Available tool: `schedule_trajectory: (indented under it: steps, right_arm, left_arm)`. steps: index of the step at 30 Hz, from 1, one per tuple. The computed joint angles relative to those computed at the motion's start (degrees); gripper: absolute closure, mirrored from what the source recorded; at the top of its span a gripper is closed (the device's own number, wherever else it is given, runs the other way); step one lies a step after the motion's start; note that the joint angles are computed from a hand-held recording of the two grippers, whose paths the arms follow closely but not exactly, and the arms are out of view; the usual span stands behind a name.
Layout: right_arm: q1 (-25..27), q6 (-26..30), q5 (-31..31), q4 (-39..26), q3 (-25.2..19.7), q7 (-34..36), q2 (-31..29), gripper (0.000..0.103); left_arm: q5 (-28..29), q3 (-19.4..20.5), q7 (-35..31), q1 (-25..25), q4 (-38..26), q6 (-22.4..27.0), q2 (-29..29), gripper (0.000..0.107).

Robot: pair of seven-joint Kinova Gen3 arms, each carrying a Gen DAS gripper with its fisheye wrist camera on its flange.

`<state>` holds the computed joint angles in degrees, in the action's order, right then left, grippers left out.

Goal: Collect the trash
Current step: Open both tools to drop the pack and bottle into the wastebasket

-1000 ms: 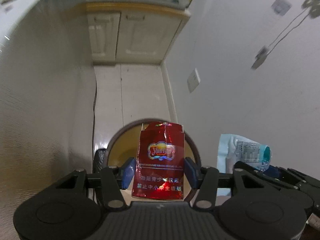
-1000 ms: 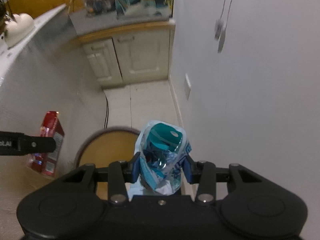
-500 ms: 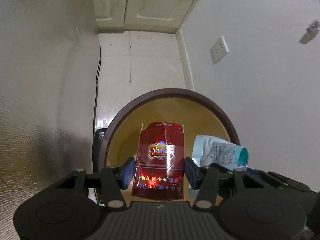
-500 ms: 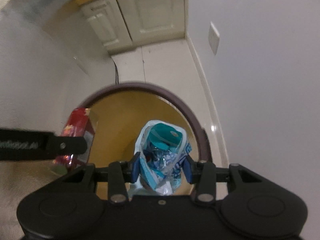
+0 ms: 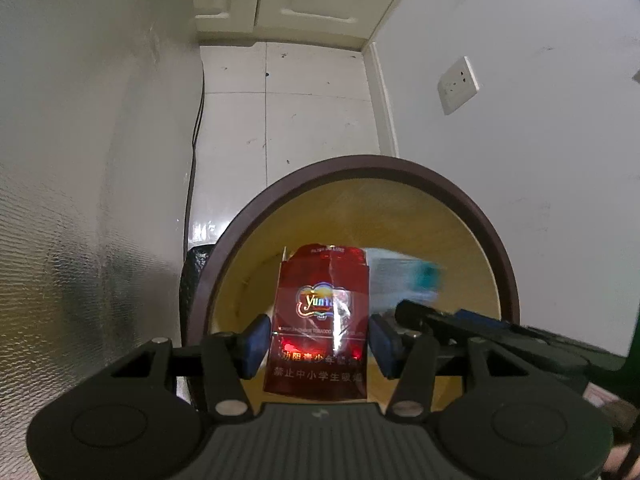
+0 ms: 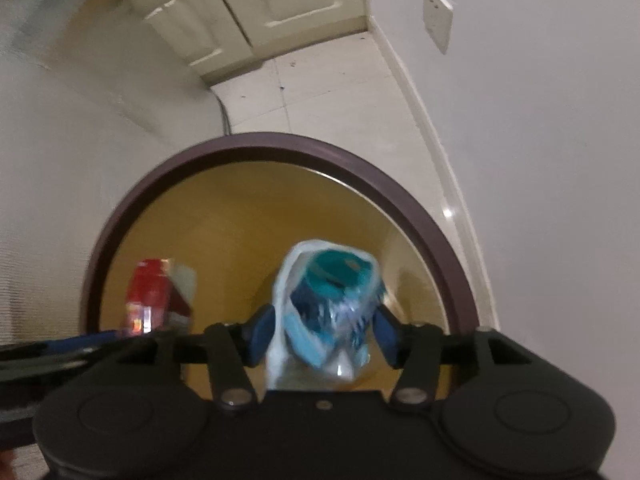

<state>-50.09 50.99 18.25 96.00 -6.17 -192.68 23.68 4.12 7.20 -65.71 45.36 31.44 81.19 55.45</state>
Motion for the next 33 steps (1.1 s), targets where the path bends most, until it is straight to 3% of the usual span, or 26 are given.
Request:
schedule_trajectory:
  steps: [10, 15, 27, 33]
  right_arm:
    - [-1.07, 1.66, 0.28, 2.2, -1.4, -3.03, -4.29, 0.038]
    - [-0.67, 3.07, 0.45, 2.14, -2.5, -3.65, -4.96, 0.038]
    - [-1.13, 9.22, -0.62, -2.47, -4.27, 3.5, -4.63, 0.037]
    - [-3.07, 14.64, 0.2, -5.52, -4.5, 3.52, -5.26, 0.029]
  left_arm:
    - [-0.07, 0.13, -1.08, 0.18, 0.03, 0.24, 0.22, 0.053]
    - [-1.18, -0.86, -0.21, 1.31, -3.66, 4.89, 1.72, 0.024]
    - [-1.32, -0.16, -1.71, 0.39, 2.99, 4.39, -3.73, 0.013]
    - [-1.84, 0.08, -2.13, 0.21, 6.35, 4.08, -7.25, 0.007]
